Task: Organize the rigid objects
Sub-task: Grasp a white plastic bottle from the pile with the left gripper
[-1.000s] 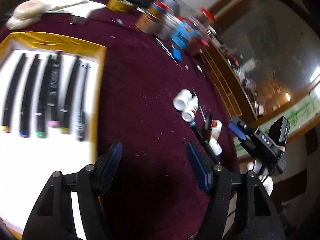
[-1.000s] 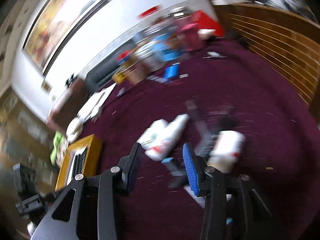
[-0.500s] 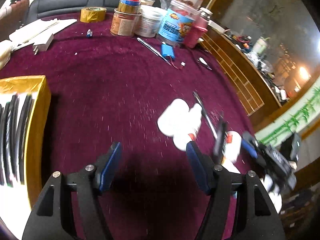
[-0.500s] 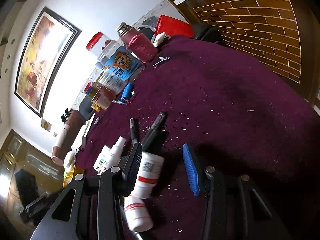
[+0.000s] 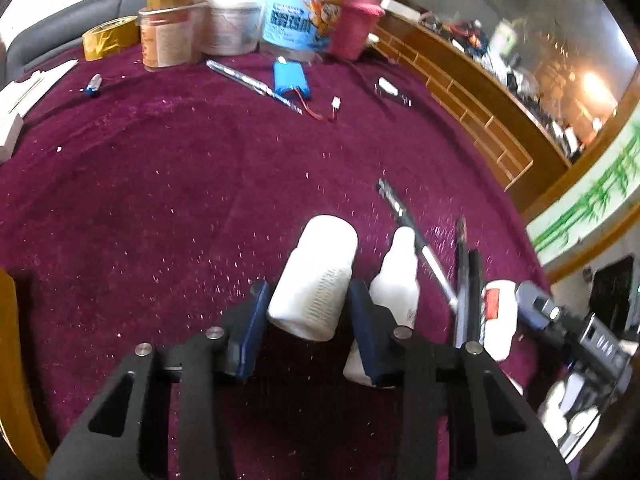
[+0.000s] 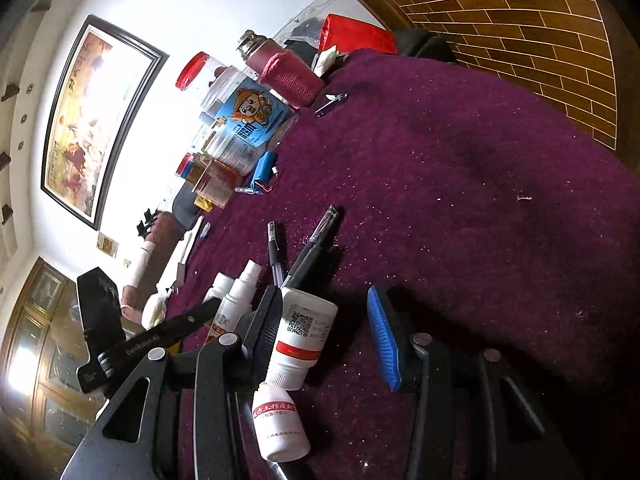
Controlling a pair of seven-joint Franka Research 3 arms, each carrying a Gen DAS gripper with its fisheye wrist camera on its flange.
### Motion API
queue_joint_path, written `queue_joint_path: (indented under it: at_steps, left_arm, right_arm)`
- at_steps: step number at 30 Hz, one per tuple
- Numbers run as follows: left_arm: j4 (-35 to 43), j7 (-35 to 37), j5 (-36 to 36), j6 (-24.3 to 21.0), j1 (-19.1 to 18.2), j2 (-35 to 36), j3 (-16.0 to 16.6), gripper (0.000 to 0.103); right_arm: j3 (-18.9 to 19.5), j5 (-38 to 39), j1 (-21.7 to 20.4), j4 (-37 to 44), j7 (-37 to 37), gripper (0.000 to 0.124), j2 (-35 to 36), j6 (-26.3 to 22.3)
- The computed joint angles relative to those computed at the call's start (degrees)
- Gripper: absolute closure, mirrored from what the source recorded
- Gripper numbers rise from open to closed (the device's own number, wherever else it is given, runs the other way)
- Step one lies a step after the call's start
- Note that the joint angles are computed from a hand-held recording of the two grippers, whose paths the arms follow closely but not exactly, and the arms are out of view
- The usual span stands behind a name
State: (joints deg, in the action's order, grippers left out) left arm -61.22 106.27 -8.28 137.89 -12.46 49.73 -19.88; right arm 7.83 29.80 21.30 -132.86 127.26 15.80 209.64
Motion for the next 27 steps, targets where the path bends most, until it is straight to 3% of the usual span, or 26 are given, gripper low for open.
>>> queue_joint_path:
  at_steps: [9,10,11,13,19,27]
  left_arm:
    - [1.25,-1.59,3.06,2.60,-2.15,1.10,1.59,0.064]
    - [0.86,-1.54,3.85,3.07,-2.48,0.90,1.91,0.065]
    - [-0.36,-1.35,4.96,3.71,-2.82,0.13,2.40,0.073]
    - [-2.16,-1.50,5.17,4.10,-2.30,-0.94,2.00,0.073]
    - [-13.83,0.68,-1.17,8.50,4.30,-7.85,-2.79,0.073]
    - [-29.80,9.93,-19.10,10.57,15.61,-18.13,-10.31,0.073]
  right_arm:
    - [-0.79,2.78,1.48,0.96,-2.91,0.082,0.21,-0.92]
    - [-0.85,3.10,1.59,1.07,-3.21,0.082,0.22,-1.03]
    - [-0.90,3.45,1.73,1.16,-3.53,0.082,0.23,-1.10]
    - [-1.11,4.36,2.15,1.40,-4.41,0.082,0.25,-1.31]
    - [-1.47,6.59,2.99,1.92,-6.74,0.081,0.30,-1.75]
    - [-2.12,10.26,4.45,2.96,-10.48,0.079,0.51,-2.32]
